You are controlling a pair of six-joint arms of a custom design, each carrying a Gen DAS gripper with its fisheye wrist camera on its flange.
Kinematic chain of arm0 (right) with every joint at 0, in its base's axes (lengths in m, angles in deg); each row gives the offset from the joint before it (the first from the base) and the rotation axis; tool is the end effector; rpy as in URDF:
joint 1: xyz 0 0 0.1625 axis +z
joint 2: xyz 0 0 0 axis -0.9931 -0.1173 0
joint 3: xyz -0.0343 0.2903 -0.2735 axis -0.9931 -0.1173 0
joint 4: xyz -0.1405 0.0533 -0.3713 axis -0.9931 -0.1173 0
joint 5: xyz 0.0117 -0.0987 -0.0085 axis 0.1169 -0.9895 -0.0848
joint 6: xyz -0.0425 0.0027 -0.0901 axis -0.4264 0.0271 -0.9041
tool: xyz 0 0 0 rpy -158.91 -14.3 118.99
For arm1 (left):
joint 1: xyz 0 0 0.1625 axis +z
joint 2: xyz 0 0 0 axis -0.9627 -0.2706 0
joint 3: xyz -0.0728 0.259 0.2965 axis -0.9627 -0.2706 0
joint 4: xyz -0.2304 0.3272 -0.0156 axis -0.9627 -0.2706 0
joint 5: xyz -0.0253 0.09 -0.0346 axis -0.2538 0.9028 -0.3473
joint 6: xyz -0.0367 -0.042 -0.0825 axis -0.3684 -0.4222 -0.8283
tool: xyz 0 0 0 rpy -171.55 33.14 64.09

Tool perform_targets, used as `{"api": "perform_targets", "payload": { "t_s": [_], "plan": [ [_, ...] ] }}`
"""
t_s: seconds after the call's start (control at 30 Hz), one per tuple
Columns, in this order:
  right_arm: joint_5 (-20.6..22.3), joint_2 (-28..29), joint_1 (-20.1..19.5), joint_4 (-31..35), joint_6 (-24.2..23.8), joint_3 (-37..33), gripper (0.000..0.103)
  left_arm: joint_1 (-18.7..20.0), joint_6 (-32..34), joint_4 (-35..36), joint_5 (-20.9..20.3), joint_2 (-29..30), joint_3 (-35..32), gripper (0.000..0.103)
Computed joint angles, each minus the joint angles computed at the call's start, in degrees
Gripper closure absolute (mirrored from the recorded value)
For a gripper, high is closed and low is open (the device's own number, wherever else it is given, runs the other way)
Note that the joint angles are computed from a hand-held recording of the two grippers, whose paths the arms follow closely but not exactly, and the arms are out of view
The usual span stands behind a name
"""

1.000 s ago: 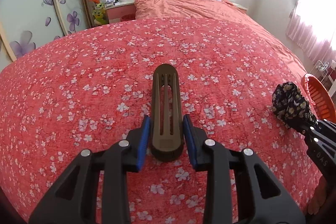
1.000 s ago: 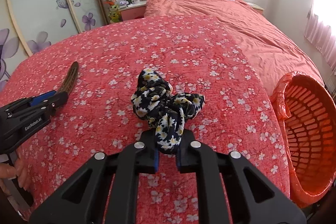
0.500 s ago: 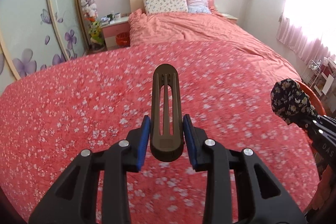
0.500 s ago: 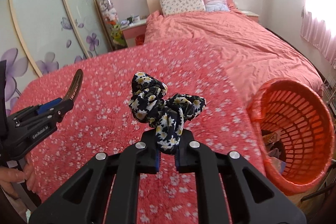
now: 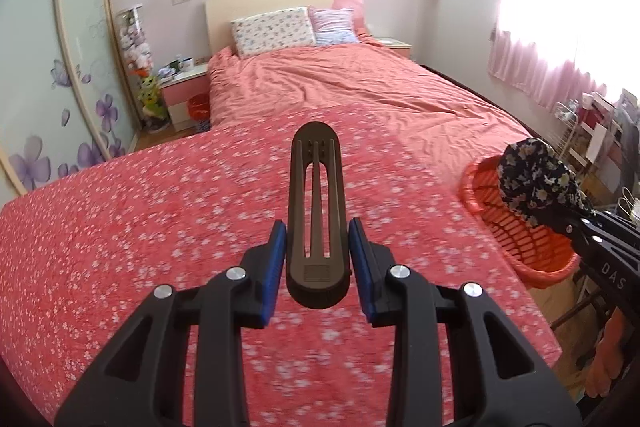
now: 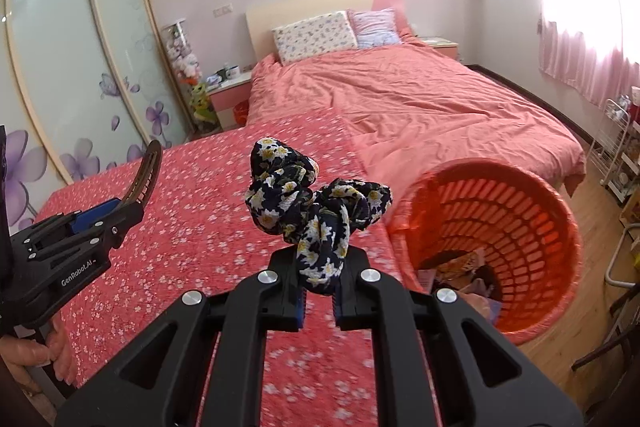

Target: Collect trash

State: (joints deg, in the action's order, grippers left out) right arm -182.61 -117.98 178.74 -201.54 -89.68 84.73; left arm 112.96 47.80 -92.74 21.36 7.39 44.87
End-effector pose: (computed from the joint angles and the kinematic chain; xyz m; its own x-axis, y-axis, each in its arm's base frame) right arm 0.1339 -0.4821 0.3179 -0.8253 0.0848 0.5582 -0.4121 0.5855 -0.6982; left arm -0.3690 -0.5626 0.0874 -0.6510 0.3126 -0.6917 0.6980 0.6047 -0.3836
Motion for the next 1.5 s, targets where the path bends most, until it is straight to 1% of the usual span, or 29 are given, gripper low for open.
{"api": "perform_targets", "payload": {
  "t_s": [0.2,0.33,0.5,0.67,0.87,0.93,0.97,1.0,1.03,1.07,1.13,1.17,1.23,1.3,1.33,1.4,1.47,1.5],
  "plan": [
    [1.23,-4.13,-2.66,-0.64,0.52,2.21,0.093,-1.78,-0.2,0.61,-2.67,3.09,-2.91,0.071],
    [2.1,-7.09,-5.19,-0.34,1.27,3.02,0.093,-2.8,-0.52,1.08,-5.47,6.12,-5.88,0.071],
    [2.86,-9.69,-8.55,0.25,2.79,2.76,0.093,-3.87,0.38,1.37,-9.95,10.8,-10.44,0.071],
    [4.36,-11.25,-11.82,1.58,4.48,1.67,0.093,-4.59,1.01,2.91,-14.14,16.26,-16.29,0.071],
    [5.71,-10.94,-14.8,4.37,6.76,-1.05,0.092,-4.27,1.41,5.5,-18.39,22.56,-23.51,0.071],
    [6.99,-10.51,-16.07,5.78,7.61,-2.3,0.085,-3.85,1.4,7.71,-19.27,25.04,-26.93,0.07],
    [7.58,-10.56,-16.63,6.29,7.8,-2.53,0.085,-3.55,1.22,8.86,-19.52,26.05,-28.54,0.066],
    [7.85,-10.16,-17.09,6.91,8.02,-3.16,0.074,-3.31,0.98,9.91,-19.62,26.92,-29.82,0.063],
    [7.8,-9.88,-17.42,7.51,8.26,-3.6,0.062,-3.07,0.68,10.7,-19.29,27.71,-30.87,0.058],
    [7.92,-9.78,-17.67,7.75,8.38,-3.71,0.057,-2.89,0.2,11.2,-18.92,28.52,-31.78,0.056],
    [7.57,-9.45,-17.83,7.24,7.55,-3.46,0.047,-2.53,-0.37,11.97,-18.54,29.14,-32.66,0.055],
    [7.23,-9.44,-17.8,6.79,6.98,-3.2,0.044,-2.4,-0.59,11.85,-17.81,29.05,-32.38,0.054],
    [6.5,-9.51,-17.52,4.72,5.78,-1.93,0.035,-2.15,-0.08,10.17,-16.22,27.8,-30.17,0.052],
    [5.82,-10.1,-16.96,3.21,5.01,-0.56,0.029,-2.24,0.45,7.67,-14.26,26.0,-27.0,0.048],
    [5.83,-10.29,-16.82,2.82,4.58,-0.39,0.027,-2.36,0.71,6.43,-13.53,25.19,-25.59,0.044],
    [4.81,-10.97,-15.59,-0.49,3.05,1.66,0.025,-2.95,1.83,1.74,-11.05,22.41,-20.44,0.04],
    [3.78,-11.37,-14.11,-3.76,2.14,3.4,0.019,-3.82,2.55,-2.57,-8.57,19.57,-15.51,0.029],
    [3.32,-11.46,-13.42,-5.61,1.64,4.1,0.017,-4.31,3.01,-5.09,-7.06,18.37,-13.11,0.025]
  ]
}}
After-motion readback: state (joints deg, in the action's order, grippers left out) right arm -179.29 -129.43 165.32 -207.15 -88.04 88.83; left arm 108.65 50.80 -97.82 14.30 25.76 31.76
